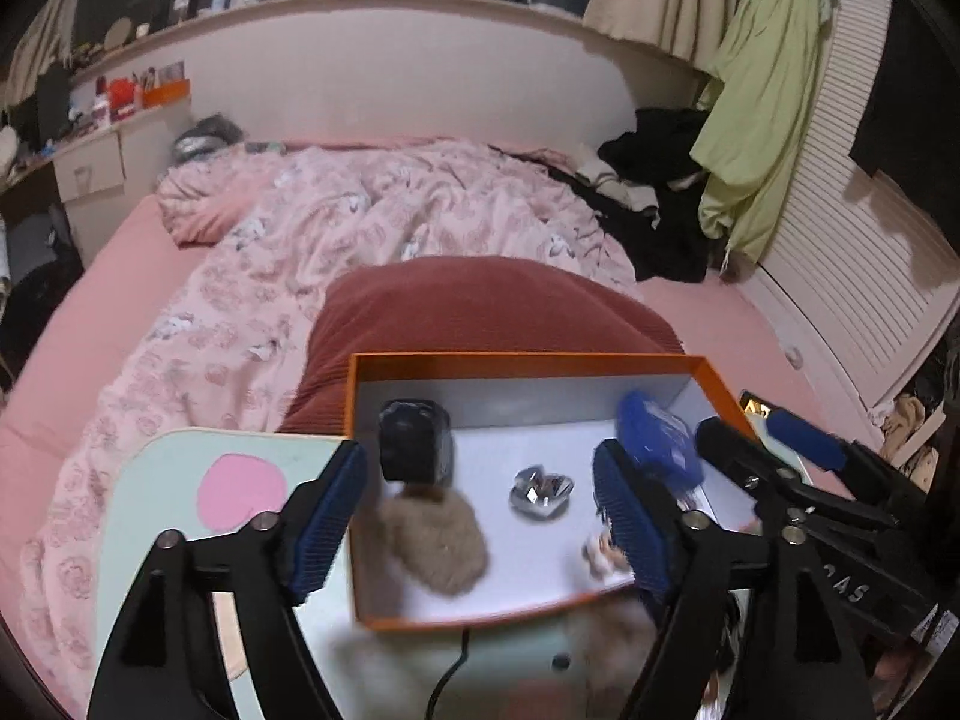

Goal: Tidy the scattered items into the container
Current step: 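Lower both held items into the orange box and open both tools, then withdraw both tools from the orange box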

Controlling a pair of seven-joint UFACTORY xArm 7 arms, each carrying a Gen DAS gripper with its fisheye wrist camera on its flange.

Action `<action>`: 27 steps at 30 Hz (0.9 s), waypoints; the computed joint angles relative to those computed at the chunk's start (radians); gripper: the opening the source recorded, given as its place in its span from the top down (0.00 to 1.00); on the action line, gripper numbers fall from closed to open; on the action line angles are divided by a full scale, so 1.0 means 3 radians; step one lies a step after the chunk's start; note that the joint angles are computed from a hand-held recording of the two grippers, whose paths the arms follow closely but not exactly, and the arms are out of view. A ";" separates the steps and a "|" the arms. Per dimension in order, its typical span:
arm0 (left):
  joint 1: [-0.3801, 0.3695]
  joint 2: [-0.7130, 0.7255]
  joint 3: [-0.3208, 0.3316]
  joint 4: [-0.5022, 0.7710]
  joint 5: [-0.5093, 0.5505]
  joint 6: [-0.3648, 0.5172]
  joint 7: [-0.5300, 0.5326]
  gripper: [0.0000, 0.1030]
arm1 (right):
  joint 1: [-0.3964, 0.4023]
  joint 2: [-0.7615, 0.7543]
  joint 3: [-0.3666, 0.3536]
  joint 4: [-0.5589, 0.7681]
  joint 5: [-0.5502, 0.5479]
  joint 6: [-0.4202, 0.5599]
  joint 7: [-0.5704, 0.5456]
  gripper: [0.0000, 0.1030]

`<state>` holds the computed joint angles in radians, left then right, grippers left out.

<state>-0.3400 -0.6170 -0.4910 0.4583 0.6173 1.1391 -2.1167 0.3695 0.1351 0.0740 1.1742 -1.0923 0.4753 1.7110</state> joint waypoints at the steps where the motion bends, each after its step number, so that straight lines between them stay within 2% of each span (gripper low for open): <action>1: -0.0041 0.0018 -0.0068 0.0066 -0.0061 0.0123 0.0004 0.18 | 0.0042 -0.0083 0.0007 -0.0060 -0.0107 0.0064 0.0115 0.24; 4: -0.0161 0.0164 -0.0297 0.0294 -0.0165 0.0459 -0.0089 0.12 | 0.0056 -0.0358 0.0106 -0.0305 -0.0351 0.0113 0.0430 0.23; 7: -0.0315 0.0478 -0.0461 0.0532 -0.0257 0.0671 -0.0281 0.08 | 0.0048 -0.0609 0.0296 -0.0558 -0.0524 0.0234 0.0663 0.22; 10: -0.0474 0.0783 -0.0571 0.0655 -0.0297 0.0634 -0.0618 0.08 | 0.0078 -0.0835 0.0508 -0.0819 -0.0460 0.0429 0.0675 0.22; 12: -0.0559 0.1044 -0.0650 0.0716 -0.0268 0.0534 -0.0915 0.08 | 0.0088 -0.0968 0.0606 -0.1007 -0.0337 0.0402 0.0691 0.22; 15: -0.0663 0.1352 -0.0602 0.0755 -0.0260 0.0345 -0.1172 0.08 | 0.0085 -0.1116 0.0731 -0.1248 -0.0161 0.0305 0.0705 0.22; 17: -0.0727 0.1506 -0.0537 0.0783 -0.0226 0.0247 -0.1260 0.08 | 0.0095 -0.1129 0.0820 -0.1316 -0.0015 0.0370 0.0616 0.22; 21: -0.0879 0.1531 -0.0342 0.0721 -0.0380 0.0155 -0.1337 0.07 | 0.0094 -0.1065 0.0889 -0.1363 0.0096 0.0382 0.0547 0.22; 23: -0.0954 0.1600 -0.0256 0.0747 -0.0437 0.0211 -0.1318 0.00 | 0.0101 -0.0997 0.0896 -0.1353 0.0117 0.0389 0.0525 0.22; 25: -0.1008 0.1778 -0.0138 0.0866 -0.0511 0.0331 -0.1104 0.00 | 0.0120 -0.0911 0.0887 -0.1332 0.0120 0.0406 0.0510 0.22; 27: -0.1080 0.1858 -0.0060 0.0901 -0.0414 0.0346 -0.1069 0.00 | 0.0173 -0.0789 0.0875 -0.1298 0.0160 0.0423 0.0502 0.22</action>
